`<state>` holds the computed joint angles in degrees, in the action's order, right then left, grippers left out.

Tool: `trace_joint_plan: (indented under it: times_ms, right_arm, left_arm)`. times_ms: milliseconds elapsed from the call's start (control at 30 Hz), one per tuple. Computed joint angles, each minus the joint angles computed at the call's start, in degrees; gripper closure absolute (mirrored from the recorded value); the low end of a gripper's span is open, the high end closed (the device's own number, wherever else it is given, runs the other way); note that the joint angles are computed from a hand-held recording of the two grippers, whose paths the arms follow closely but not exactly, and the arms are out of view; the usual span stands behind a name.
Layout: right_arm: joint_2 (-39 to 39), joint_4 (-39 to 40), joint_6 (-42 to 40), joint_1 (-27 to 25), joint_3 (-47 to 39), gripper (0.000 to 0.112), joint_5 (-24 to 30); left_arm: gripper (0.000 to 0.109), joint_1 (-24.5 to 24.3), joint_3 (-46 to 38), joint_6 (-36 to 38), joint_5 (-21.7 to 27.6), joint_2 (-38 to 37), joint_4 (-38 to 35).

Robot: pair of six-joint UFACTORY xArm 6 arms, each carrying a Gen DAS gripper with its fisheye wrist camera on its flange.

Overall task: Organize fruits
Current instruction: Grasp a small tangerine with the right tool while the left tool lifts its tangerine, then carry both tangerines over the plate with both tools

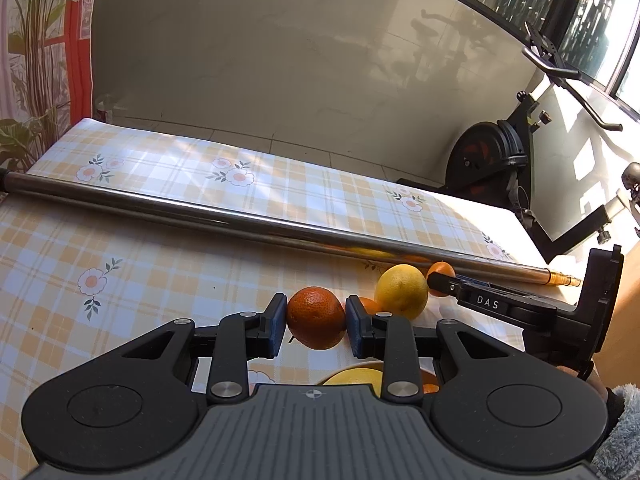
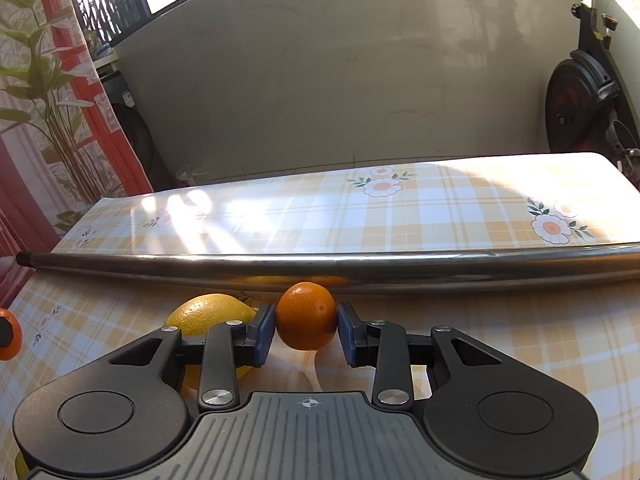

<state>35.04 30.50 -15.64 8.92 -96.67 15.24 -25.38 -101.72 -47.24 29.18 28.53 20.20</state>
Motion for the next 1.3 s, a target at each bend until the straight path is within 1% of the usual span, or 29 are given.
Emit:
trace_joint_plan:
  times_ms: [267, 500, 700, 833, 967, 1100, 1167, 1300]
  right_arm:
    - [-9.24, 9.24, -7.28, 0.69, 9.70, 0.081, -2.80]
    - [-18.17, 19.70, -14.14, 2.15, 19.13, 0.081, -4.41]
    - [-24.90, 23.85, -17.72, 4.35, 26.50, 0.081, -6.44]
    - [-28.87, 25.69, -17.79, 5.64, 30.77, 0.081, -7.07]
    - [-32.61, 24.45, -15.44, 6.88, 35.03, 0.081, -7.96]
    - [-36.23, 26.97, -16.35, 7.83, 38.94, 0.081, -7.48]
    - [-37.44, 24.82, -14.03, 8.21, 40.53, 0.081, -7.69]
    - [-38.49, 23.33, -12.28, 8.53, 41.83, 0.081, -7.44]
  left_arm:
    - [0.075, -0.93, 5.42, -0.57, -2.38, -3.74, 0.52]
    - [0.075, -1.82, 11.10, -1.41, -4.15, -7.82, 1.40]
    - [0.075, -2.67, 16.18, -2.05, -5.56, -11.18, 1.89]
    - [0.075, -3.03, 19.50, -2.34, -6.70, -13.14, 1.52]
    - [0.075, -3.32, 23.85, -4.52, -8.31, -15.72, 3.22]
    - [0.075, -3.38, 27.12, -6.14, -8.94, -17.64, 4.27]
    - [0.075, -3.39, 27.91, -6.59, -8.97, -18.12, 4.31]
    - [0.075, -3.33, 28.78, -7.26, -9.08, -18.68, 4.84]
